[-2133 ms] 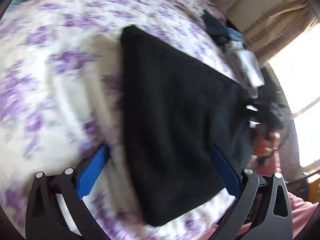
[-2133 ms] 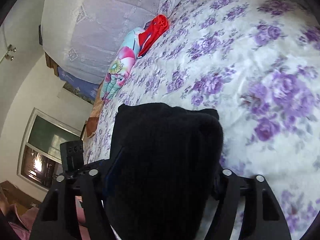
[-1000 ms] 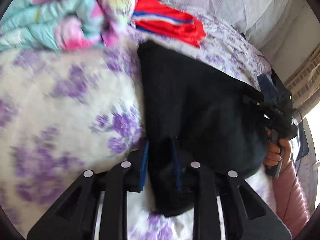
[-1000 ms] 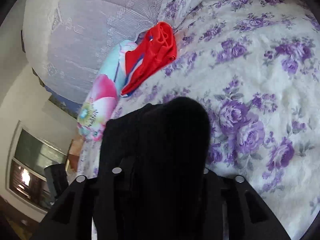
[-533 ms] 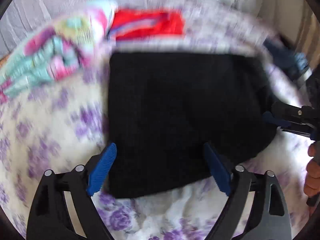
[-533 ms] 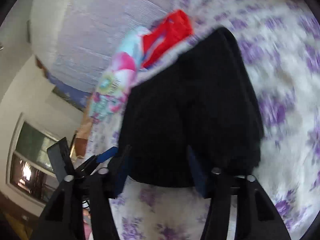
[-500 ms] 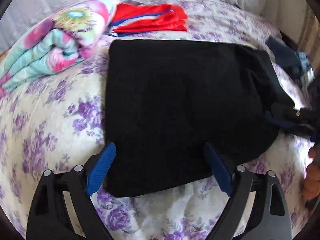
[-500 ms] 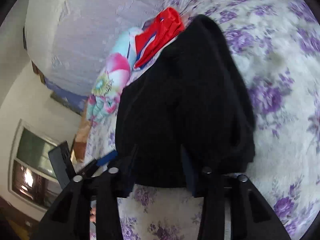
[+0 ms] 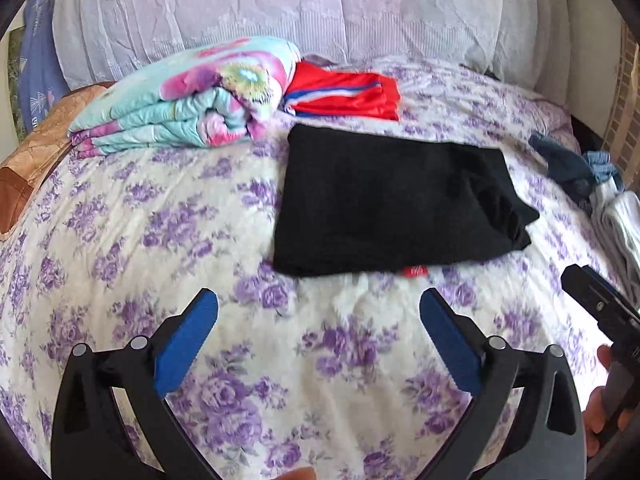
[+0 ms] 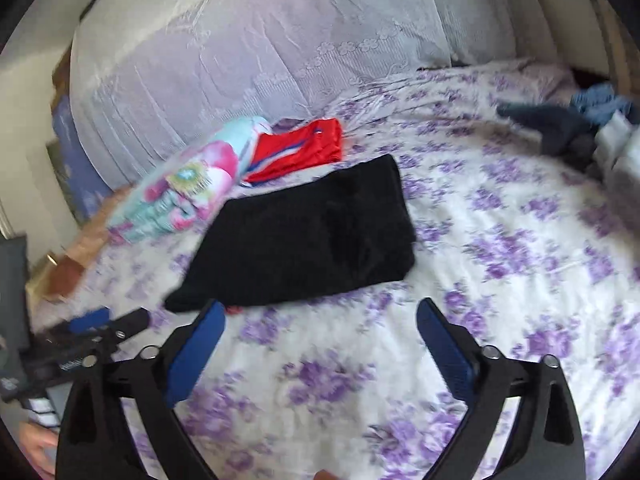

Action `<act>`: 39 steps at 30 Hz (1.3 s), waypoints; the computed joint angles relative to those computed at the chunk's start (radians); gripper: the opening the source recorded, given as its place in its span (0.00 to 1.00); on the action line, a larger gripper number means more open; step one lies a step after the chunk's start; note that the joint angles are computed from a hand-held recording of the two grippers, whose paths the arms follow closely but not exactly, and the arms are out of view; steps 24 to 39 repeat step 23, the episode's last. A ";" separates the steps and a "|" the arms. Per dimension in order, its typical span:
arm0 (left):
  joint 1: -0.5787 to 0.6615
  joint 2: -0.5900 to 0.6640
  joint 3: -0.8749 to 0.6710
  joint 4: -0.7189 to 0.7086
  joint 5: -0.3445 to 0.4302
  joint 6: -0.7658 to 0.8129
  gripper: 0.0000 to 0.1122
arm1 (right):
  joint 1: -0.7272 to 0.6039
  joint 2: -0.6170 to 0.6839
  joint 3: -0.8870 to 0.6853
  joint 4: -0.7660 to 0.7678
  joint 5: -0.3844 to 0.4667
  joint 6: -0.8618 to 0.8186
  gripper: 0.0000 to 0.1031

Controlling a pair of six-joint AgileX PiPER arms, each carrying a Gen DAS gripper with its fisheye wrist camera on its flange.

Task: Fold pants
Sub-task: 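Open the left tool and withdraw from the folded pants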

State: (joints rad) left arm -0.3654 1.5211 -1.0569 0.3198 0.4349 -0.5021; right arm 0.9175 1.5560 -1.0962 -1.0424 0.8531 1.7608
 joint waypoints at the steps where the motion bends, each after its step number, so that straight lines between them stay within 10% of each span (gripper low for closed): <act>1: 0.002 -0.002 0.003 -0.009 -0.003 0.011 0.88 | 0.022 0.004 -0.006 -0.001 0.037 -0.007 0.96; 8: -0.035 -0.014 0.027 0.120 -0.023 -0.100 0.88 | 0.062 0.073 -0.073 -0.006 0.152 -0.075 0.96; 39: -0.046 -0.018 0.033 0.211 -0.021 -0.171 0.88 | 0.048 0.088 -0.077 0.027 0.132 -0.104 0.96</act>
